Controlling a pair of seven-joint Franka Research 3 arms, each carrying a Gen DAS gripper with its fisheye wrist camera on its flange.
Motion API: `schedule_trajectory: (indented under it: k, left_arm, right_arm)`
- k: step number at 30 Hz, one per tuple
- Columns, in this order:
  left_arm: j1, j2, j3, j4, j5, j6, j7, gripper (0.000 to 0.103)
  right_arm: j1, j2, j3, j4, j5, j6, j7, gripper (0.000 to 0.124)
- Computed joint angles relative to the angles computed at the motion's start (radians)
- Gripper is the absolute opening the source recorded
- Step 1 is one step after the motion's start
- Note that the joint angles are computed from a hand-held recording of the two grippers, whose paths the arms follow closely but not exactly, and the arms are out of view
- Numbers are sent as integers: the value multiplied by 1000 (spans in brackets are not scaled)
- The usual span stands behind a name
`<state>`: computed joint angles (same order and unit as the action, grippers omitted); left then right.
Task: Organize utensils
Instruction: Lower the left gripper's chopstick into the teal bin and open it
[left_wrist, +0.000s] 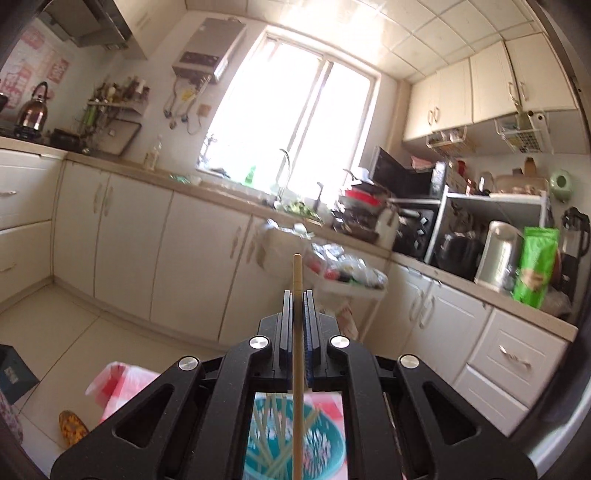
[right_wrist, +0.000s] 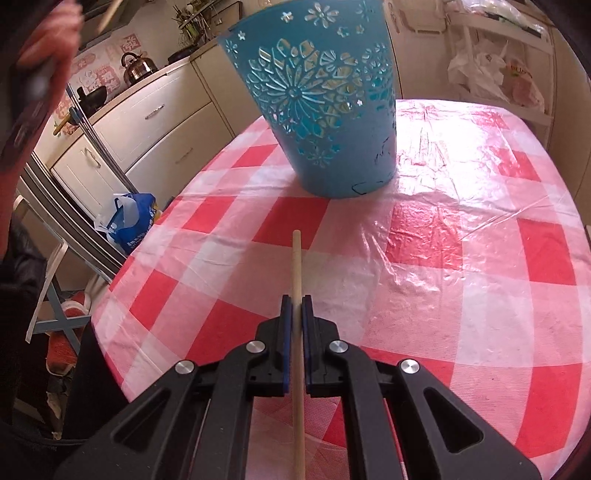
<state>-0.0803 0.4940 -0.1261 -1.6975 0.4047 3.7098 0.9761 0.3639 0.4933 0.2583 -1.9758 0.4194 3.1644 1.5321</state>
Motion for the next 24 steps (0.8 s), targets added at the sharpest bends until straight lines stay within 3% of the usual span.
schedule_trajectory:
  k: [5,10,16,19,22,24]
  left_arm:
    - [-150,129,96,169,-298,-7,171,5]
    - [-175,216,108,279,-333,-134,201,5]
    - [-108,187,49,203,-217,-223,160,10]
    - [-63,145,15,128,-157,-234,136,24]
    - [-27,78,5,12,-124,-193,107,42]
    - [38,35,-40,-71,-75,-163,60,53]
  right_arm:
    - [-58,21,66,16,21,4,-34,6]
    - [-139,29,153,3,58,35,-67,6]
    - [-267,39,288,-22,75,83,-92,6]
    - [-338,45,369,-46,50,142,-89,6]
    - [-432,59,476,-86,-18,255,-67,6]
    - [-493,63,543,-124,-85,355,-40,6]
